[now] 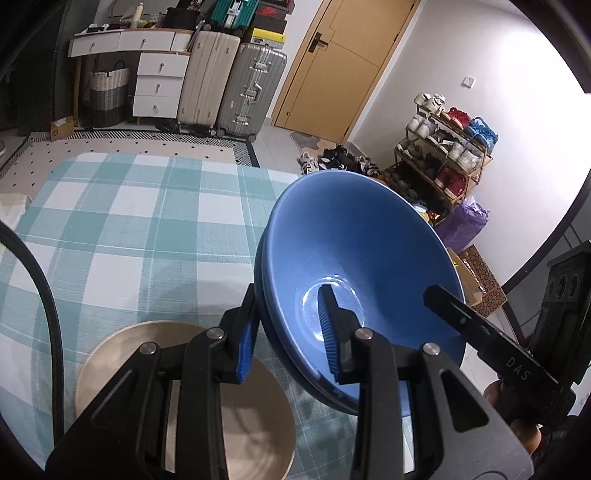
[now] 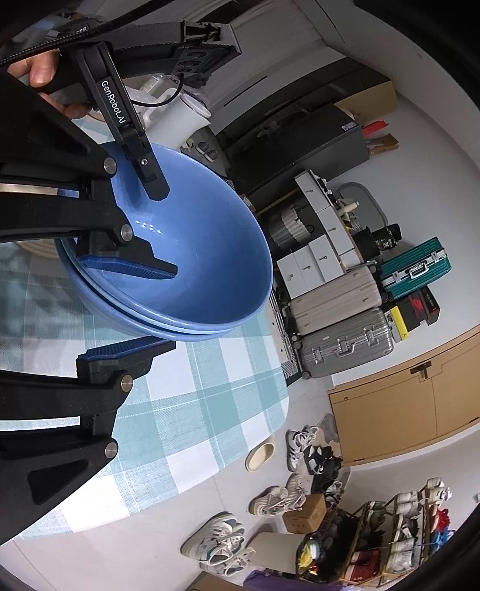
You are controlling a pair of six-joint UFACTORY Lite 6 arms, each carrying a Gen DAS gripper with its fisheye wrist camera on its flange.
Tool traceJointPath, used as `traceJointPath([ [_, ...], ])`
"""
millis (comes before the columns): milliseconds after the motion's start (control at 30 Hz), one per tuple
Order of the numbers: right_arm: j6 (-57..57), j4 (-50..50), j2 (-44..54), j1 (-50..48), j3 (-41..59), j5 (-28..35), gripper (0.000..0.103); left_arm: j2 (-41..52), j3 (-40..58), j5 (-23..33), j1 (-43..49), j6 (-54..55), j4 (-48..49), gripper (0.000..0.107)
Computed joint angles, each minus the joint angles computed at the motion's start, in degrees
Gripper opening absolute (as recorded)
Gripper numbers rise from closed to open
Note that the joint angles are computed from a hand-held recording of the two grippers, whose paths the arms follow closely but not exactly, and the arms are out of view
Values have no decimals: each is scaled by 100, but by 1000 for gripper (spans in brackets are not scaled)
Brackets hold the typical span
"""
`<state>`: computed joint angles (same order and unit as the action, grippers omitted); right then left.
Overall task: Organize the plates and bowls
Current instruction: 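Lift the stacked blue bowls with the left tool over the cream plates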
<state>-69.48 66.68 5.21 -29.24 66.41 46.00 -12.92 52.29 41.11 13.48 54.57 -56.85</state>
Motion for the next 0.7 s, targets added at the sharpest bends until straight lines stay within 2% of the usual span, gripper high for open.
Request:
traceJointPath([
  [200, 180, -84, -648, 92, -345, 64, 32, -613, -41, 637, 586, -77, 214, 28],
  [400, 397, -236, -1162, 264, -570, 108, 32, -1144, -33, 1525, 1532, 71, 308, 28],
  [700, 704, -385, -1774, 689, -883, 24, 32, -1465, 161, 2736, 2953, 504, 311, 28],
])
